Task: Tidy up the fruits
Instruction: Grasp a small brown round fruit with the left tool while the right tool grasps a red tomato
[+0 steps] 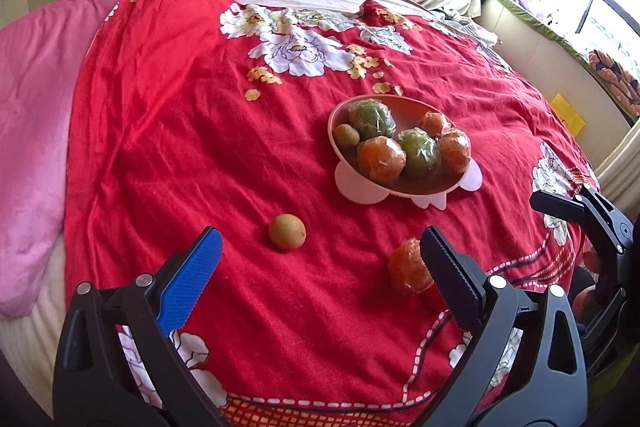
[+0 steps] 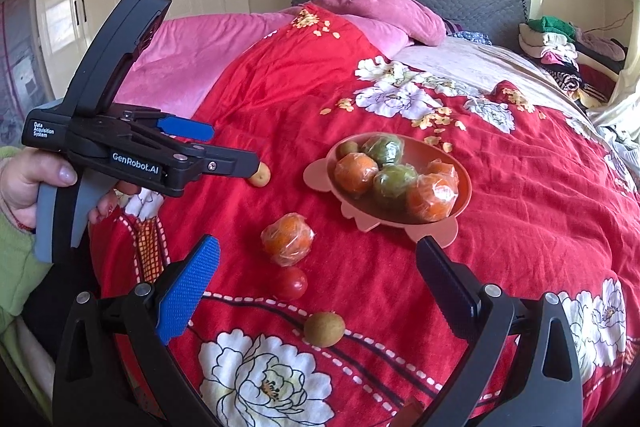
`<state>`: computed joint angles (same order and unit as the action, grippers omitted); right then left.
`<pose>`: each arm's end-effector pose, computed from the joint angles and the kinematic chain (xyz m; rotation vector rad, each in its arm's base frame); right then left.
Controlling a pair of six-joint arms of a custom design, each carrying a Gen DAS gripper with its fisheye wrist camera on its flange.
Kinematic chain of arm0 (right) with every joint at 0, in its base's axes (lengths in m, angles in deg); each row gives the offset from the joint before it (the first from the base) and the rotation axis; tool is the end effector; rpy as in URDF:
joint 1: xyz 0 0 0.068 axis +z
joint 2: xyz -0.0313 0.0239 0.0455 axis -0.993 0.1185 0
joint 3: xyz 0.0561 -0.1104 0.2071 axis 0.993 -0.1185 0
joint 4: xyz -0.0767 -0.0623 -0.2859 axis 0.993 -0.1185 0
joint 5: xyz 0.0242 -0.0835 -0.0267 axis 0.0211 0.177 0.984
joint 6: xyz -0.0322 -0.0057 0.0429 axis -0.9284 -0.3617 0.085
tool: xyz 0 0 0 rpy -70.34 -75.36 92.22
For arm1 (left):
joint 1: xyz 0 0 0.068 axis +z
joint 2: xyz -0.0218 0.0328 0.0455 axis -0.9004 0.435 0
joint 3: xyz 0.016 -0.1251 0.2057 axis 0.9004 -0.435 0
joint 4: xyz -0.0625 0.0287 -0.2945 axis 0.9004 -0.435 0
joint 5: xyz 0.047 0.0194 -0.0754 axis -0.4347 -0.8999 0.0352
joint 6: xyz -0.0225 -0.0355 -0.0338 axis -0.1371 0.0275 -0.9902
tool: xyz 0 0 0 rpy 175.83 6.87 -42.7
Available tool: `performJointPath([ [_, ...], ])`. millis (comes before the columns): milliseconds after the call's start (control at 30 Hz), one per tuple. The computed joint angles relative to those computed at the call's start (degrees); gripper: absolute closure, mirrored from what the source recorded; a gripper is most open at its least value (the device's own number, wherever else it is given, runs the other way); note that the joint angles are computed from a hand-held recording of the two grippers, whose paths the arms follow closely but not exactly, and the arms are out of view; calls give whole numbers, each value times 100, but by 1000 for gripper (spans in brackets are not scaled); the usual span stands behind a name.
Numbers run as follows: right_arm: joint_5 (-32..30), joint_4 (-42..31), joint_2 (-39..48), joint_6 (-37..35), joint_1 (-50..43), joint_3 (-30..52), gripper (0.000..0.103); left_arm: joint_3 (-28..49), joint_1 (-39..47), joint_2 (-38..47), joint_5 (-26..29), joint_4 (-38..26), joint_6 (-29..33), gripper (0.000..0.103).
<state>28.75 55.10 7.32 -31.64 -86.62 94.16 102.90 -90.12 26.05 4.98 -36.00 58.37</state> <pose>0.2956 0.0016 0.1678 -0.7099 2.1712 0.4186 0.3341 -0.1604 0.1911 0.2121 2.4700 -0.2493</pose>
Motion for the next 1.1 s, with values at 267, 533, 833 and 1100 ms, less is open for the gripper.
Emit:
performJointPath([
  [267, 114, -161, -28, -140, 89, -25, 5, -163, 35, -99, 38, -34, -20, 10],
  [533, 304, -251, 73, -253, 222, -20, 5, -306, 15, -84, 58, -17, -5, 10],
  [833, 678, -286, 366, -324, 488, 35, 13, -403, 42, -43, 84, -23, 19, 10],
  [1100, 1079, -373, 849, -399, 854, 278, 46, -348, 117, 75, 189, 82, 27, 10],
])
